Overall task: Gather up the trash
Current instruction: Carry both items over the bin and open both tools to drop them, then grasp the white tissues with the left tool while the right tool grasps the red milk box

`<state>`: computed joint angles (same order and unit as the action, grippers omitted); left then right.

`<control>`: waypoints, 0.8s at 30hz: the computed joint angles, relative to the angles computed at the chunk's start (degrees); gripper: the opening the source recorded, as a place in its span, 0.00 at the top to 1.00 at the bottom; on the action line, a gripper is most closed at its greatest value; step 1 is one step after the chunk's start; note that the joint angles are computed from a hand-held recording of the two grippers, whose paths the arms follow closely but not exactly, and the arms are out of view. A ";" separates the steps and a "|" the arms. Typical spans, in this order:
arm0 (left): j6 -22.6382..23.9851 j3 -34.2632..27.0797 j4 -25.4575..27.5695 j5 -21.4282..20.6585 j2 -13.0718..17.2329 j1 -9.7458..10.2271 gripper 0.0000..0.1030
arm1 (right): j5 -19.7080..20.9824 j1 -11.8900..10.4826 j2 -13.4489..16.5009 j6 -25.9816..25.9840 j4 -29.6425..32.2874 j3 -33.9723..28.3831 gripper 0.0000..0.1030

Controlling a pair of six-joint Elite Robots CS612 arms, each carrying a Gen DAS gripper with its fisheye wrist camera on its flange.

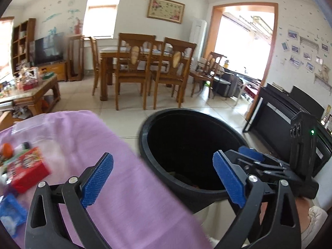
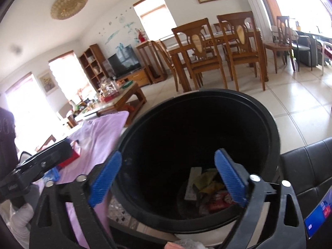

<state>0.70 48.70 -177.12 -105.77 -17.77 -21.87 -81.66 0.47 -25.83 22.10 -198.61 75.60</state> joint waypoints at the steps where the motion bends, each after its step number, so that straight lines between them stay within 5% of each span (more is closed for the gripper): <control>1: -0.51 1.10 -1.16 0.63 -0.51 0.34 0.06 | 0.25 0.28 -0.04 -0.29 0.94 -0.44 0.05; 5: -4.80 5.09 -6.42 4.20 -2.25 2.27 0.05 | 0.69 1.85 0.14 -3.54 3.67 -2.66 0.05; 10: -11.18 10.28 -12.31 14.90 -4.31 5.32 0.05 | 0.91 4.56 1.36 -8.35 6.90 -6.81 0.05; 15: -16.60 11.79 -9.62 23.99 -4.92 8.04 0.05 | 1.78 7.09 3.27 -10.99 11.37 -12.38 0.05; 19: -21.11 9.09 -2.37 22.18 -3.82 10.38 0.05 | 1.44 9.50 5.74 -14.15 17.06 -19.22 0.05; 22: -23.13 4.25 4.00 12.66 -1.59 12.22 0.05 | 0.86 11.06 7.96 -17.07 22.40 -25.03 0.05; 24: -23.56 2.26 7.62 10.26 -0.66 12.58 0.07 | 0.16 11.84 9.64 -18.64 25.60 -29.00 0.05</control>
